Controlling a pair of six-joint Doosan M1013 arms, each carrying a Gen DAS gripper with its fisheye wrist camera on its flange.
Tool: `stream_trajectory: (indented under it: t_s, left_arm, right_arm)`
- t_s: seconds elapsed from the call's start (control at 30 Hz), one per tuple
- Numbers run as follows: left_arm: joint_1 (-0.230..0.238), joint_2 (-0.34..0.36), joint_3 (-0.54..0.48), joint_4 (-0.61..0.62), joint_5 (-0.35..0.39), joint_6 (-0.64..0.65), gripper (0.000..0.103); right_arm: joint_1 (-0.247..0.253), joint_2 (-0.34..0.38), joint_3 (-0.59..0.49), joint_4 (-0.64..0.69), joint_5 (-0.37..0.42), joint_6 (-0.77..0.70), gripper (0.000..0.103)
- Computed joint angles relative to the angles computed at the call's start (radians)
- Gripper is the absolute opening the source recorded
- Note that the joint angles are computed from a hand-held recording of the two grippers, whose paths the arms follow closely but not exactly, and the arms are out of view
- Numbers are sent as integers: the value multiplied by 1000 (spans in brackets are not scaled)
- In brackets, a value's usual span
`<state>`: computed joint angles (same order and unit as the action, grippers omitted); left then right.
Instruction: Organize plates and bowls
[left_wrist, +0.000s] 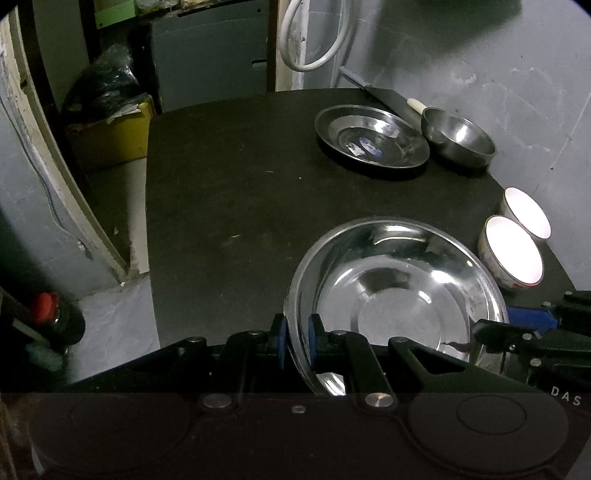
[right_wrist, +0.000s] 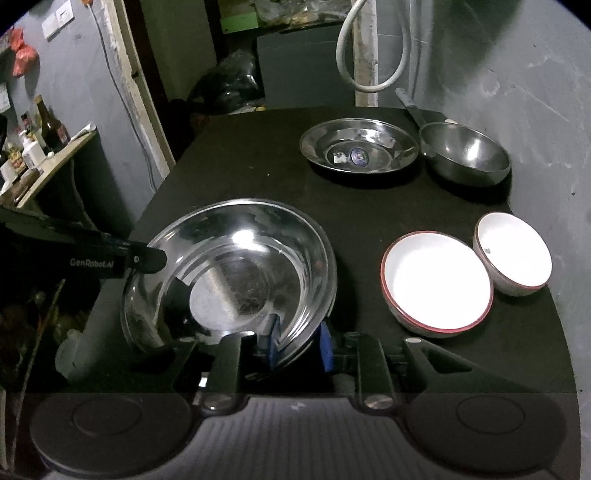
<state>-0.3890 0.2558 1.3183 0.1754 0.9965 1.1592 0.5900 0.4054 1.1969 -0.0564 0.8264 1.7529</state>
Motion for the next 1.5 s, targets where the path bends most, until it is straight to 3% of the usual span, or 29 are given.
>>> stream_trajectory:
  t_s: [0.27, 0.37, 0.4, 0.47, 0.53, 0.57, 0.67, 0.73, 0.83, 0.97, 1.1, 1.27, 1.5]
  left_arm:
    - [3, -2, 8, -4, -10, -29, 18]
    - [4, -5, 10, 8, -9, -59, 37]
    - [4, -8, 13, 18, -11, -70, 46]
    - [3, -12, 17, 41, -24, -97, 67]
    - [2, -15, 16, 75, -40, -130, 98]
    - [2, -16, 18, 88, -48, -142, 102]
    - [14, -13, 11, 80, -73, -155, 102]
    - [27, -1, -5, 57, -76, -161, 102]
    - [49, 22, -37, 12, -88, -160, 102]
    - [60, 57, -78, 23, -143, -133, 102]
    - [80, 112, -143, -43, -201, -103, 102]
    - [85, 226, -293, -64, -152, -70, 102]
    - [88, 377, -501, -101, -19, 22, 102]
  right_arm:
    - [-6, 0, 7, 34, -13, -21, 37]
    - [-7, -2, 12, 43, -20, -28, 42]
    - [-7, -3, 13, 46, -24, -31, 48]
    - [-7, -5, 16, 42, -32, -28, 56]
    - [-9, -7, 19, 45, -42, -26, 65]
    - [-10, -9, 21, 47, -49, -24, 67]
    - [-17, -14, 26, 64, -78, -23, 81]
    - [-23, -16, 25, 77, -102, -19, 97]
    - [-35, -12, 16, 77, -141, 4, 103]
    - [-53, 15, -30, 34, -164, 77, 103]
    - [-81, 63, -102, 33, -167, 173, 103]
    - [-112, 150, -219, 50, -115, 256, 103]
    - [-131, 260, -366, 54, -13, 297, 103]
